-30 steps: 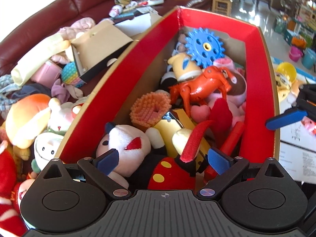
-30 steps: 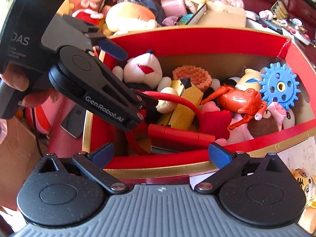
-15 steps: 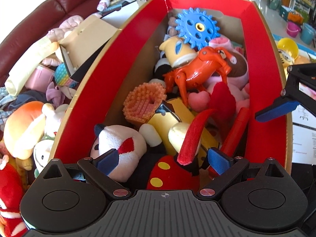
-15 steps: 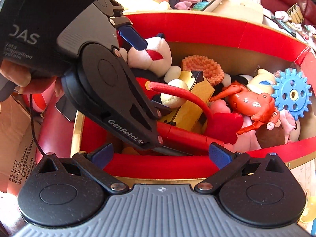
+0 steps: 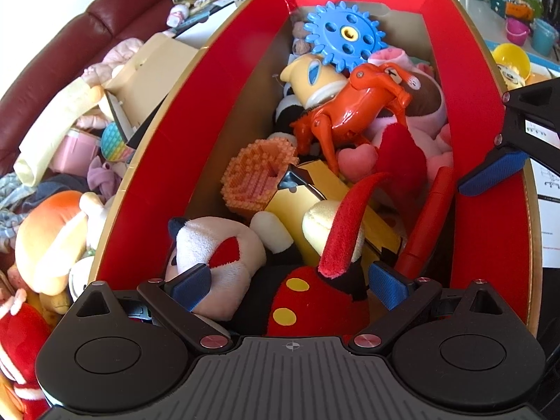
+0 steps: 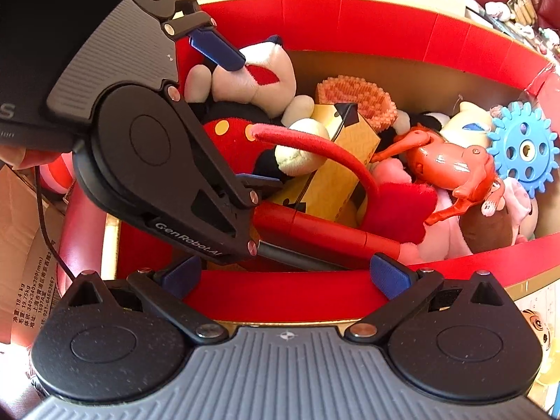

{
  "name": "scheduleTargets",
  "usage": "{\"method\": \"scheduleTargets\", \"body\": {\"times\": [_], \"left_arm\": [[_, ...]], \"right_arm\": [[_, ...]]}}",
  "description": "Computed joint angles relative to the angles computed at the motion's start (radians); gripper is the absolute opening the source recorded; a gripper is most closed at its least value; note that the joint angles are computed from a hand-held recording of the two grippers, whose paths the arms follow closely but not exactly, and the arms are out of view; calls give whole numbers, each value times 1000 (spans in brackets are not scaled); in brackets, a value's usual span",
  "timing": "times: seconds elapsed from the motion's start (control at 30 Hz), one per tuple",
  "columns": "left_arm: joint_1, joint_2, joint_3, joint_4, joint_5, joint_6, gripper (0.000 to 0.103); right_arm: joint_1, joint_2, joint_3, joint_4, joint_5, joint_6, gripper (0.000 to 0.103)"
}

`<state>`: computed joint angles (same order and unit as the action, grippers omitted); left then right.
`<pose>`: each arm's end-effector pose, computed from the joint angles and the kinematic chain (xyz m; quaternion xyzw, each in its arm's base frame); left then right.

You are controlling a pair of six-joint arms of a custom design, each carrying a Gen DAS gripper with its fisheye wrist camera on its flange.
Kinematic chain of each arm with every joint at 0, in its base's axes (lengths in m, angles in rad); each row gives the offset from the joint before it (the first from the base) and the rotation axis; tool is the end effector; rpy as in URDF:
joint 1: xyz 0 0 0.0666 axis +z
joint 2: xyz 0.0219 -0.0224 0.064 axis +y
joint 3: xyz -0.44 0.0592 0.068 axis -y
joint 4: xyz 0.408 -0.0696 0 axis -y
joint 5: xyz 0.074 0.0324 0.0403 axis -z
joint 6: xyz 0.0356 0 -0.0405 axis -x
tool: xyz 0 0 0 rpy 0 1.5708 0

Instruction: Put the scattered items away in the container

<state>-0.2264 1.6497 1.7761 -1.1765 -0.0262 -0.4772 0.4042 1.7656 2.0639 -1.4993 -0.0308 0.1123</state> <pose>0.5687 -0.1305 0.5201 0.3298 0.9082 0.0448 0.2538 0.5543 0.2379 0.5668 -0.2537 0.9495 0.0417 0.1797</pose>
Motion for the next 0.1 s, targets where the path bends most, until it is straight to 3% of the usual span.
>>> {"method": "scheduleTargets", "body": {"times": [0.1], "left_arm": [[-1, -1, -5, 6, -4, -1, 102]], "right_arm": [[0, -1, -3, 1, 0, 4, 103]]}}
